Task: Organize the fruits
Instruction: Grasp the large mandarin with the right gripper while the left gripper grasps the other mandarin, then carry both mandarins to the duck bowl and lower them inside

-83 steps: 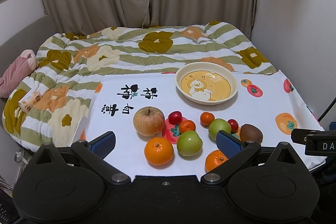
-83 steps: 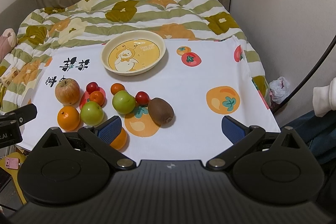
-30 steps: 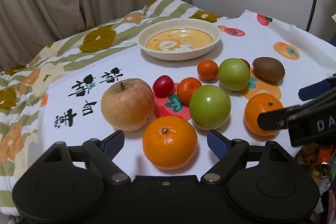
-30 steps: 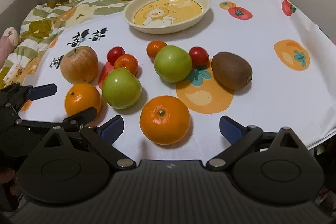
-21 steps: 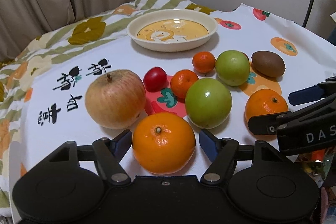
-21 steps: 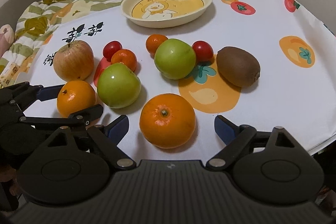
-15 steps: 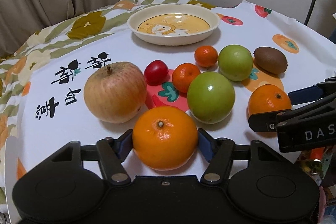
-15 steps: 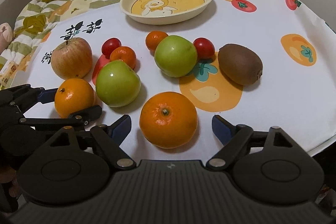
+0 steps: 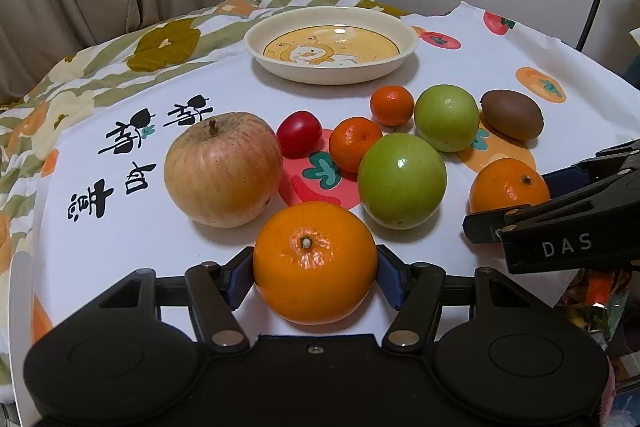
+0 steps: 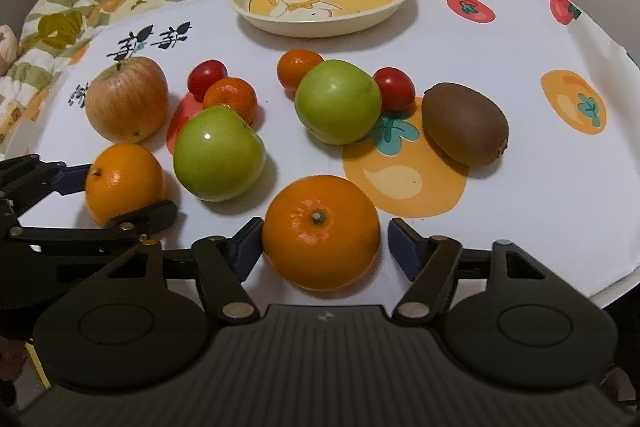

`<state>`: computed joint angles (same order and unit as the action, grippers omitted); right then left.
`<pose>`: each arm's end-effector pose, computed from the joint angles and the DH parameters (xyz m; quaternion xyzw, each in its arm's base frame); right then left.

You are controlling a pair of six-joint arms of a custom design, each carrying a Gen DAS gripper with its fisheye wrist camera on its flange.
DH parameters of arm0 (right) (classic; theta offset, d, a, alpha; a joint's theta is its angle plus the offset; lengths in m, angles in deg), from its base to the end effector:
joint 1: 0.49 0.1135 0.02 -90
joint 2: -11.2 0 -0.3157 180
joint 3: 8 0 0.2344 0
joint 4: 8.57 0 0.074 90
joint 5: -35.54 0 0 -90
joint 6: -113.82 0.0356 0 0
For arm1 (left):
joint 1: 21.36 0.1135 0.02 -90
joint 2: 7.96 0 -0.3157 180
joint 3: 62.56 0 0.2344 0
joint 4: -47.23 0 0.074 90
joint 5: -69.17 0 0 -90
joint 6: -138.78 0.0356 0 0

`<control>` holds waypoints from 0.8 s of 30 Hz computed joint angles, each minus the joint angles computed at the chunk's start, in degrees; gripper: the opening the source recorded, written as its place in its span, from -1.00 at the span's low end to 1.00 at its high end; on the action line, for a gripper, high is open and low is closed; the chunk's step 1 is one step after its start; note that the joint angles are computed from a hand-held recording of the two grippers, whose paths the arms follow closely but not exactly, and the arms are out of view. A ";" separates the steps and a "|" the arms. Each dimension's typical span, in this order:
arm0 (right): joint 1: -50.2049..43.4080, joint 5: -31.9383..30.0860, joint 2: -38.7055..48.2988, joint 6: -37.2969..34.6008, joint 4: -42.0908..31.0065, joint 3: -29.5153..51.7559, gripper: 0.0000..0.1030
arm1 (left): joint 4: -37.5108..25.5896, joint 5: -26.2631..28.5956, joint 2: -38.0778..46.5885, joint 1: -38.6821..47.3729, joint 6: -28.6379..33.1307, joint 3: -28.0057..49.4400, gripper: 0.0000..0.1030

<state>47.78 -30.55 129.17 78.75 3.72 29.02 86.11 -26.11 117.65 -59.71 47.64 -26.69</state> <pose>0.1730 0.1723 0.0616 0.0941 0.9575 0.0155 0.2720 0.2169 -0.1674 0.0509 0.2857 0.8970 -0.0722 0.3296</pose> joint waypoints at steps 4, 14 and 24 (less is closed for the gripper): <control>0.37 0.19 -0.20 -0.94 -0.84 0.61 0.47 | -0.38 0.06 -0.41 0.31 -0.29 -0.42 0.29; 1.68 1.23 -7.03 -0.04 -8.85 2.09 0.46 | -4.85 -0.24 -7.29 1.46 -1.35 -2.20 0.29; 1.63 3.65 -20.97 -0.20 -23.81 5.83 0.46 | -18.30 -2.63 -22.71 1.67 -1.81 -0.37 0.29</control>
